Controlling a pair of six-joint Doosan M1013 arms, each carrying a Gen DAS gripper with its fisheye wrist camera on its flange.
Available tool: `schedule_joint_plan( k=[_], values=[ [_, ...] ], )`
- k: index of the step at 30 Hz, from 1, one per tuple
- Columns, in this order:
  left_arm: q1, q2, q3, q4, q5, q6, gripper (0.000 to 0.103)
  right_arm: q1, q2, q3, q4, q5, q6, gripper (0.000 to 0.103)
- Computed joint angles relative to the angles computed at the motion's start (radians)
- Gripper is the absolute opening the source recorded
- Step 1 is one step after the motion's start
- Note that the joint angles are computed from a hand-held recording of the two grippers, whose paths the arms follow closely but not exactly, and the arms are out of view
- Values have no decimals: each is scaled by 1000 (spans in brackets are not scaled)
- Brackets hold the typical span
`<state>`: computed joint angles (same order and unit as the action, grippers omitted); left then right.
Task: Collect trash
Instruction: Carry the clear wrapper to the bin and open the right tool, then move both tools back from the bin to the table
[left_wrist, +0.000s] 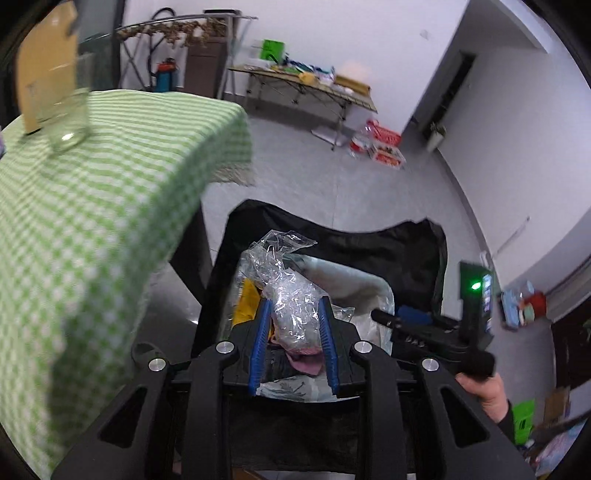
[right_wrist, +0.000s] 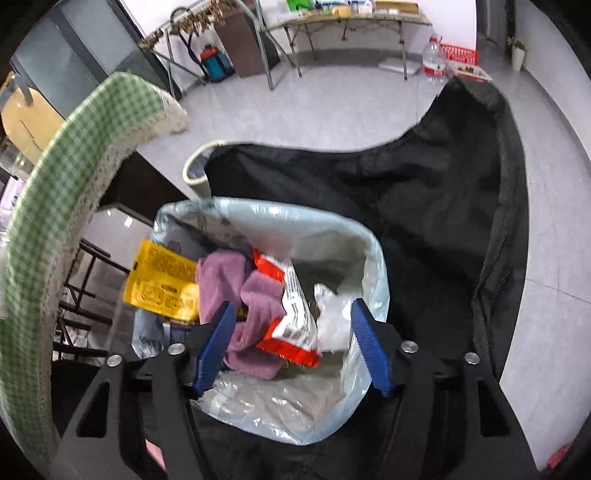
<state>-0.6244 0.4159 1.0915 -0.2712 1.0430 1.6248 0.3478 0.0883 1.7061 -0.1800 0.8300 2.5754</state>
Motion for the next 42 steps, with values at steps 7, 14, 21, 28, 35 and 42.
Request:
schedule_joint_plan(
  k=[7, 14, 21, 28, 35, 42],
  values=[
    [-33, 106, -99, 28, 100, -41, 26, -9, -12, 27, -48, -39, 90, 64],
    [-51, 185, -177, 103, 169, -120, 66, 11, 10, 2, -98, 10, 65, 64],
    [-47, 142, -114, 135, 122, -108, 70, 7, 23, -5, -64, 18, 23, 64],
    [-48, 90, -66, 150, 66, -78, 76, 7, 31, -13, -57, 36, 14, 64],
    [-49, 15, 16, 167, -31, -19, 85, 7, 27, -9, -78, 36, 60, 64],
    [-21, -42, 58, 184, -124, -70, 92, 17, 24, -32, -120, 71, 99, 64]
  ],
)
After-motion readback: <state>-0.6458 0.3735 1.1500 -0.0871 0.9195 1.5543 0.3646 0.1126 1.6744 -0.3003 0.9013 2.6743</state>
